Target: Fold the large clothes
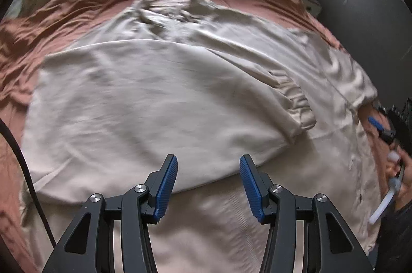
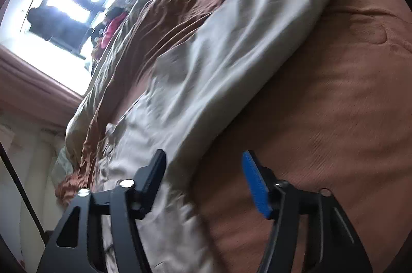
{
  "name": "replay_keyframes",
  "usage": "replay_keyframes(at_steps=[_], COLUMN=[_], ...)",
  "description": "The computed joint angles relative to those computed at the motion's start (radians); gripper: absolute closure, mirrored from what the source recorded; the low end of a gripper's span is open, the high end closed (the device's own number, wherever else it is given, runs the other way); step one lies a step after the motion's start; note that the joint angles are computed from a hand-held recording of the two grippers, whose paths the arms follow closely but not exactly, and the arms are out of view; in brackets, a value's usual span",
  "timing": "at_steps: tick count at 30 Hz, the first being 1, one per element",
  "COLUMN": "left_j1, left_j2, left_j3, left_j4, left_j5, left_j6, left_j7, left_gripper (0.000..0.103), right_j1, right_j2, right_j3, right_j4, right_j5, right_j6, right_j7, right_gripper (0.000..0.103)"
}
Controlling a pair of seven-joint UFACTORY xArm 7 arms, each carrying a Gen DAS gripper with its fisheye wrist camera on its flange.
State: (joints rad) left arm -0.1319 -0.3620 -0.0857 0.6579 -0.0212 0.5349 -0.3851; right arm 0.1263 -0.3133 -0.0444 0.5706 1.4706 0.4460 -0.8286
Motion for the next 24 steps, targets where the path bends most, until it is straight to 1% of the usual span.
replay_keyframes(at_steps=[4,8,10,11,13,18,19,21,22,23,24], left_j1=[-0.017,-0.036,-0.046,-0.048,-0.054,-0.068,-0.072,-0.079,-0.082,-0.084,-0.084], left_j2=[0.128,0.238,0.286,0.308,0.346,0.399,0.408,0.434,0.443,0.449,0.450], left_j3=[-0.026,-0.033,-0.032,-0.032,-0.030,-0.020,-0.019,-0.015,-0.013,-0.011,-0.008], left_j4=[0.069,0.136,0.171,0.190,0.223,0.278,0.288,0.317,0.328,0.335,0.338], left_j5=[0.010,0.034,0.042,0.057,0.093,0.103,0.109,0.143,0.154,0.159,0.158], left_j6=[-0.032,-0.060,-0.072,-0.067,-0.065,-0.076,-0.073,-0.063,-0.057,-0.053,-0.053], left_j7=[-0.024,-0.038,-0.035,-0.044,-0.068,-0.073,-0.075,-0.083,-0.084,-0.083,-0.083], left_gripper=[0.051,0.051,0.051,0.051,0.051,0.051,0.051,0.051,0.051,0.051,0.051], right_j1=[-0.027,-0.060,-0.071,-0.077,-0.086,-0.095,-0.102,-0.107,-0.106,-0.102,-0.097], right_j2=[0.055,0.079,0.102,0.110,0.133,0.163,0.168,0.177,0.189,0.195,0.192], right_j3=[-0.025,-0.028,-0.020,-0.019,-0.008,0.009,0.006,0.013,0.020,0.032,0.040], right_j4=[0.035,0.054,0.069,0.073,0.090,0.117,0.119,0.123,0.132,0.134,0.132], right_j5=[0.038,0.074,0.095,0.107,0.116,0.152,0.153,0.163,0.179,0.185,0.190], right_j6=[0.027,0.058,0.052,0.057,0.048,0.030,0.036,0.014,-0.013,-0.050,-0.065], right_j7=[-0.050,-0.098,-0.108,-0.116,-0.128,-0.134,-0.136,-0.133,-0.148,-0.153,-0.157], right_gripper=[0.053,0.053,0.054,0.058,0.061,0.063,0.065,0.076,0.088,0.097,0.099])
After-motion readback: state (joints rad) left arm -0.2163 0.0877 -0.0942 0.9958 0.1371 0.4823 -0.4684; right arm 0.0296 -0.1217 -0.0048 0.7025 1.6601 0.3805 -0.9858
